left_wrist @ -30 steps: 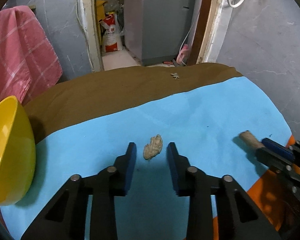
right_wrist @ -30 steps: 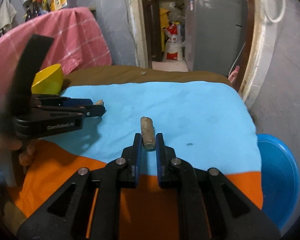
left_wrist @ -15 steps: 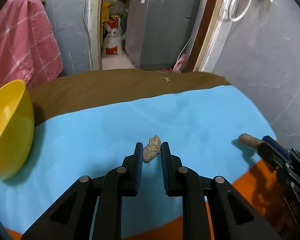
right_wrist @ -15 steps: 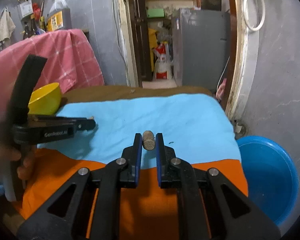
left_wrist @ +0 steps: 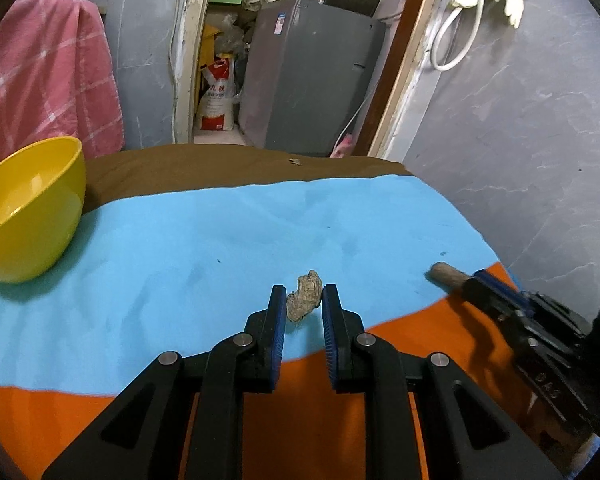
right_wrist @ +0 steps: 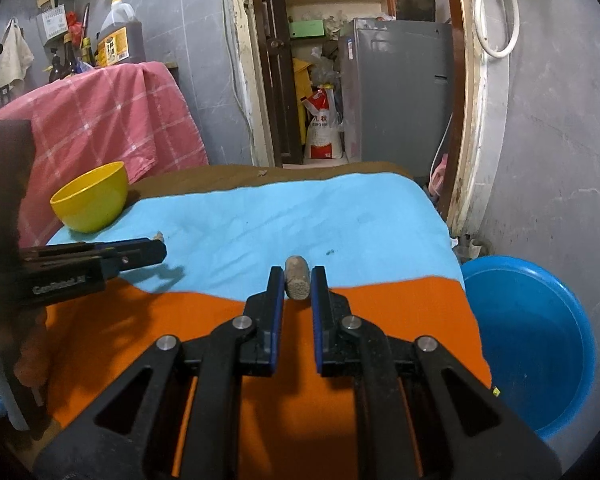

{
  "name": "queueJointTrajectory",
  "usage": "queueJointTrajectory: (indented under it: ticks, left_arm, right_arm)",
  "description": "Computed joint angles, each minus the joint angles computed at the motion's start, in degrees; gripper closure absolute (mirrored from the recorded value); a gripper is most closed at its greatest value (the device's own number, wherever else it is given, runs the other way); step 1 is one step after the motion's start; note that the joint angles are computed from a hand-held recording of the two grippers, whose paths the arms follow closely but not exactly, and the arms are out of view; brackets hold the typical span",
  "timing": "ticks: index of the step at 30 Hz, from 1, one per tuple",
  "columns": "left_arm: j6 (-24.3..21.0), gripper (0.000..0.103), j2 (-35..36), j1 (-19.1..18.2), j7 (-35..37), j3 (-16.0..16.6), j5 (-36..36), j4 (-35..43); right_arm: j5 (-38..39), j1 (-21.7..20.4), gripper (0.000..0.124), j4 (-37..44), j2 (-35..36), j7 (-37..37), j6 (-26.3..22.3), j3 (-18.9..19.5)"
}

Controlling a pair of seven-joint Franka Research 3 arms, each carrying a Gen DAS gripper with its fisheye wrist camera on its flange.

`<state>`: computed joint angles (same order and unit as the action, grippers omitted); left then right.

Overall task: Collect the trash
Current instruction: 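Lift both held scraps and carry them over the blue bucket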

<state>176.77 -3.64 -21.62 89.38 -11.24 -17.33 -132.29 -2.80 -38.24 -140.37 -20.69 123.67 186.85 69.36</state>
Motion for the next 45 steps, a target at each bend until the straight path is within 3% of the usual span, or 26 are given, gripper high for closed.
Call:
queueJointTrajectory:
  ticks: [2,5,9,17,22,25,30,33,36,38,41,45]
  left_arm:
    - [0.4,0.088,-0.5,-0.1,-0.8,-0.3,0.5,-0.7]
    - [0.6,0.088,-0.9,1.4,-6.3,-1.4,6.7,-1.6]
    - [-2.2,0.088,-0.1,2.6,-11.2,-1.5,12.3,-0.8]
    - [-3.1,0.088,0.7,3.1,-11.4,-1.7,12.4,-0.6]
    - [-1.4,0.088,0.3,2.1,-8.9,-1.1,8.7,-1.6]
    - [0.6,0.088,-0.7,1.5,-8.3,-0.8,7.8,-3.0]
    - [6.8,0.088,-2.4,2.7,-15.4,-2.0,15.4,-5.5]
    - [10.3,0.088,-3.1,7.5,-21.1,-6.6,20.7,-6.2]
    - [14.9,0.088,-4.1,18.0,-23.5,-17.4,21.9,-7.0]
    - [18.0,0.088,-4.6,20.9,-22.5,-20.9,20.5,-7.5]
    - [21.8,0.088,-5.0,22.3,-18.1,-24.2,15.5,-7.9]
    - [25.5,0.088,-3.9,18.5,-16.2,-22.2,14.6,-6.3]
  right_arm:
    - [-0.2,0.8,0.097,-0.1,0.7,-0.1,-0.6,-0.4]
    - [-0.8,1.4,0.097,-0.4,1.2,-0.2,-0.9,-0.9]
    - [-2.1,0.1,0.096,0.3,1.9,0.3,-1.7,0.3]
    - [-5.4,-4.3,0.090,2.2,1.8,1.6,-4.2,4.6]
    - [-7.2,-3.8,0.096,2.3,0.6,2.7,-5.6,4.2]
    - [-7.0,-2.8,0.096,1.1,-0.3,3.8,-3.2,3.0]
    - [-1.8,-1.9,0.096,-2.6,-9.8,4.4,3.1,2.5]
    - [2.3,-1.5,0.096,-4.9,-16.3,4.9,6.7,2.6]
    - [5.8,-1.8,0.096,-6.1,-21.4,5.0,8.8,3.2]
    - [8.0,-1.9,0.096,-7.0,-24.4,5.4,10.3,3.4]
    - [11.1,-1.8,0.096,-8.4,-28.7,6.2,12.0,3.3]
    - [14.5,-1.9,0.094,-10.0,-35.1,7.9,11.8,3.3]
